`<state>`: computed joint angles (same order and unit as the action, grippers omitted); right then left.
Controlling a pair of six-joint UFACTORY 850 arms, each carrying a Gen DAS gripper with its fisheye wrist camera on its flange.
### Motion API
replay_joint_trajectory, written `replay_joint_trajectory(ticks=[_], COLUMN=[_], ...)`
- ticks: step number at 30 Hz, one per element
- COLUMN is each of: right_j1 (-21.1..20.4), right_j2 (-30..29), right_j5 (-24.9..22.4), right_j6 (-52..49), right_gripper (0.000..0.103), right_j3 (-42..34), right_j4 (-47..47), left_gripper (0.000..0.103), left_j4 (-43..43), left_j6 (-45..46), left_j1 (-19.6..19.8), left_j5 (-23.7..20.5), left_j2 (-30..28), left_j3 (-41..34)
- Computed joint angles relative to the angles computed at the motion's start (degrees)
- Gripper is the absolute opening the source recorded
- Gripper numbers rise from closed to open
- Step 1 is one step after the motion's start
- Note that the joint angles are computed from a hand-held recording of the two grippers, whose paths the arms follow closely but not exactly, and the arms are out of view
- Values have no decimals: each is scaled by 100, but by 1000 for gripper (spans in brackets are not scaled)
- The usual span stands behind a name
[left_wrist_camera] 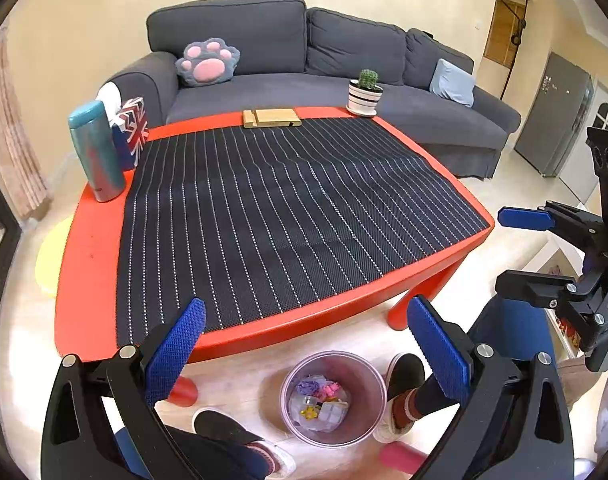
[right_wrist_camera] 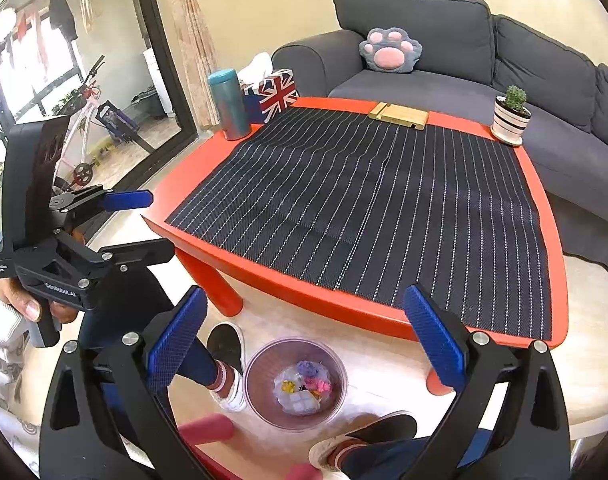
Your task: Collect trash
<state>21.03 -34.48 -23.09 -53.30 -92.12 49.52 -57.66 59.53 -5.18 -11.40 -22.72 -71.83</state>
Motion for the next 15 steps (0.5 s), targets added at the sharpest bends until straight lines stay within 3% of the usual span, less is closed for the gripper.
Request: replay_joint_trajectory(ticks=[15], right_j1=[-43], right_j2=[-221], right_j5=[-144], right_j6=[334], right_gripper=[97], right_j3=[-438], right_j4=[-349], left_gripper=[97], left_j4=[335], left_j6=[-370], left_j1=[59], left_j5=[-176], left_j2=[-138], left_j3=[-270])
